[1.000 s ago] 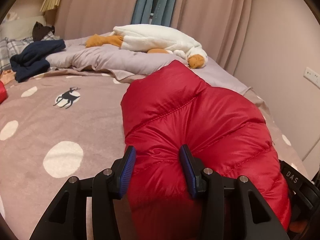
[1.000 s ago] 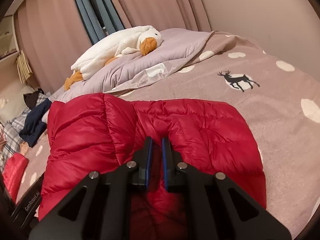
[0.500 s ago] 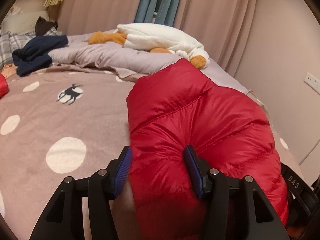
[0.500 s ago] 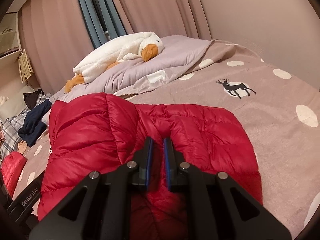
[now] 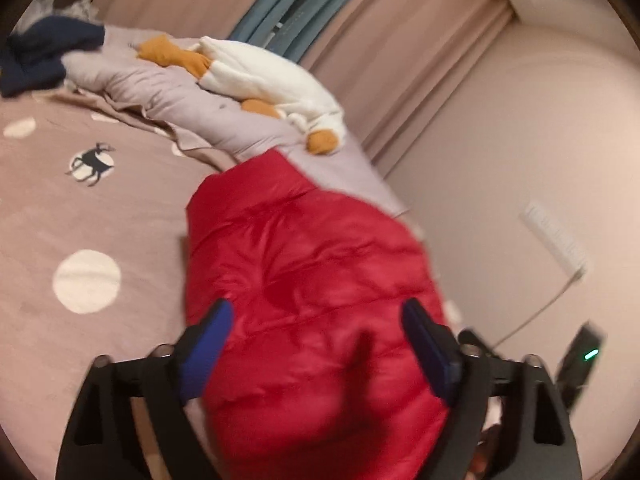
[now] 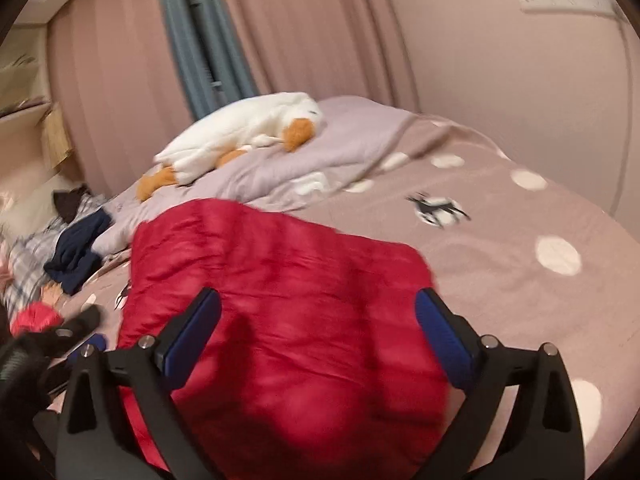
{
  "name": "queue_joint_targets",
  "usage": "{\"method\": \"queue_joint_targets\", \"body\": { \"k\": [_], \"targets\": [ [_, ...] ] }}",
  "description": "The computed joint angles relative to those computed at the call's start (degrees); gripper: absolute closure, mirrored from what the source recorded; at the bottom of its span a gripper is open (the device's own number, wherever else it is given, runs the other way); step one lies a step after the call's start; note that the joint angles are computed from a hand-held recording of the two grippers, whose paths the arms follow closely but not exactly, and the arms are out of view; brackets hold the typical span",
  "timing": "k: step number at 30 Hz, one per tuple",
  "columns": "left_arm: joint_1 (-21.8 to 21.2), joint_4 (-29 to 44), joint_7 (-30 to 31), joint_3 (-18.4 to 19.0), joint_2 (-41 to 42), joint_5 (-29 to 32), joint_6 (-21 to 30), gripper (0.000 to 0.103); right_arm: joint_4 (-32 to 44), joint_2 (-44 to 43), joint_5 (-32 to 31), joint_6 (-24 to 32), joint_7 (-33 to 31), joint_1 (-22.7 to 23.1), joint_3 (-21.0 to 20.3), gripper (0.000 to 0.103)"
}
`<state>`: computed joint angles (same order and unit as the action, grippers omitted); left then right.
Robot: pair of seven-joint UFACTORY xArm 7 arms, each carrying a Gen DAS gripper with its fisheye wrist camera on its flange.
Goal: Fold large clothes
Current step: 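Lift the red jacket bundle off the bed with both grippers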
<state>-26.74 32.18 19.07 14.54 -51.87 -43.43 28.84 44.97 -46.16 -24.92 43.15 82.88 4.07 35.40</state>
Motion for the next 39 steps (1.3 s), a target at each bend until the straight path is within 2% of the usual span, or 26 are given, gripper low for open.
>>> {"method": "queue_joint_targets", "body": {
  "k": [1, 2, 4, 5, 7, 10, 11, 12, 13, 14, 16, 17, 20, 21, 22, 23, 24, 25, 26, 27, 29, 31, 32, 35, 36, 39],
  "targets": [
    [-0.7, -0.1, 0.3, 1.0, -0.5, -1.1, -0.4, 0.001, -1.4, -1.8, 0.9, -0.3, 1.5, 0.7, -1.1, 0.004],
    [-1.7, -0.4, 1.1, 2.6, -0.9, -2.7, -1.1, 0.001, -3.4, -3.9, 1.8, -2.1, 3.1, 1.3, -2.3, 0.0],
    [-1.6, 0.4, 1.1, 4.5, 0.1, -2.4, 1.7, 0.001, -10.8, -8.5, 5.3, -11.6, 6.8, 3.9, -7.0, 0.0],
    [-1.6, 2.1, 1.3, 6.7, 2.5, -1.4, 6.0, 0.001, -13.6, -9.0, 7.7, -16.2, 6.9, 5.5, -9.3, 0.0],
    [-1.8, 3.9, 2.3, 9.7, 5.9, -3.0, 11.5, 0.001, -17.7, -8.4, 12.0, -22.2, 5.4, 9.1, -13.6, 0.0],
    [-4.0, 4.7, 4.0, 17.3, 11.0, -9.9, 21.8, 0.001, -21.2, -6.1, 17.4, -24.1, 2.0, 13.6, -18.4, 0.0],
    [-7.0, 5.7, 5.8, 21.9, 13.5, -11.4, 27.8, 0.001, -22.1, -4.9, 19.3, -25.2, 0.8, 15.4, -19.7, 0.0],
    [-9.4, 6.7, 7.5, 24.8, 15.6, -11.8, 32.0, 0.001, -23.5, -3.7, 21.5, -27.6, -0.4, 17.6, -21.7, 0.0],
    [-9.9, 7.3, 9.1, 25.3, 16.9, -11.6, 33.8, 0.001, -25.3, -2.4, 23.8, -31.3, -1.6, 20.7, -24.7, 0.0],
    [-8.4, 6.8, 11.1, 23.4, 17.0, -12.9, 33.3, 0.001, -27.3, -1.4, 26.3, -36.5, -2.8, 22.0, -25.7, 0.0],
    [-7.6, 5.8, 12.6, 21.8, 16.5, -15.9, 32.1, 0.001, -28.2, -0.7, 26.9, -40.7, -3.5, 20.5, -24.0, 0.0],
    [-7.4, 5.5, 13.4, 21.1, 16.9, -17.4, 31.8, 0.001, -28.3, 1.0, 27.6, -43.9, -5.0, 22.0, -25.1, 0.0],
    [-6.5, 4.7, 16.7, 19.3, 17.9, -20.6, 31.4, 0.001, -28.2, 9.8, 24.9, -59.7, -8.7, 34.6, -36.8, 0.0],
    [-6.0, 4.7, 17.2, 18.5, 18.2, -21.0, 31.7, 0.001, -27.5, 11.9, 26.0, -61.6, -11.1, 36.0, -37.7, 0.0],
    [-5.6, 4.6, 17.8, 17.9, 18.3, -21.5, 32.1, 0.001, -26.7, 12.9, 27.0, -61.0, -12.1, 35.0, -36.1, 0.0],
    [-5.4, 4.5, 19.0, 17.4, 18.6, -22.4, 32.5, 0.002, -25.2, 13.6, 28.1, -58.7, -12.0, 31.6, -32.3, 0.0],
    [-5.1, 3.9, 20.3, 16.3, 18.7, -23.4, 31.8, 0.004, -24.5, 14.5, 28.8, -58.7, -12.1, 30.2, -30.5, 0.0],
    [-3.9, 2.8, 20.3, 14.0, 18.1, -24.2, 29.3, 0.013, -24.1, 15.4, 29.2, -59.4, -12.2, 29.3, -29.5, 0.002],
    [-2.9, 2.1, 19.9, 12.0, 17.9, -25.2, 27.0, 0.021, -23.7, 16.7, 29.8, -60.7, -12.2, 27.7, -27.5, 0.011],
    [-2.0, 1.7, 19.6, 10.5, 17.9, -26.2, 25.5, 0.024, -23.5, 17.7, 30.1, -62.0, -12.2, 26.8, -26.7, 0.017],
    [-0.4, 0.8, 19.3, 7.3, 17.6, -27.7, 22.6, 0.032, -24.4, 20.7, 30.8, -69.3, -12.1, 26.2, -25.5, 0.042],
    [1.6, 0.3, 18.0, 3.8, 16.7, -26.9, 20.8, 0.033, -27.0, 22.9, 28.3, -79.1, -9.5, 27.3, -27.7, 0.049],
    [3.1, 0.0, 16.2, 0.1, 15.2, -24.9, 18.4, 0.034, -27.2, 23.4, 27.4, -80.5, -8.6, 27.1, -27.9, 0.051],
    [6.9, -0.4, 11.8, -8.3, 11.3, -20.5, 13.4, 0.034, -27.1, 21.6, 28.2, -78.8, -9.3, 24.8, -25.3, 0.053],
    [7.3, -0.4, 10.1, -9.7, 10.1, -19.5, 12.3, 0.034, -26.7, 21.6, 28.0, -78.9, -9.2, 24.8, -25.2, 0.053],
    [6.2, -0.4, 7.9, -9.4, 7.1, -19.0, 11.4, 0.034, -25.3, 21.9, 25.7, -80.8, -8.7, 25.3, -25.8, 0.053]
  ]
}}
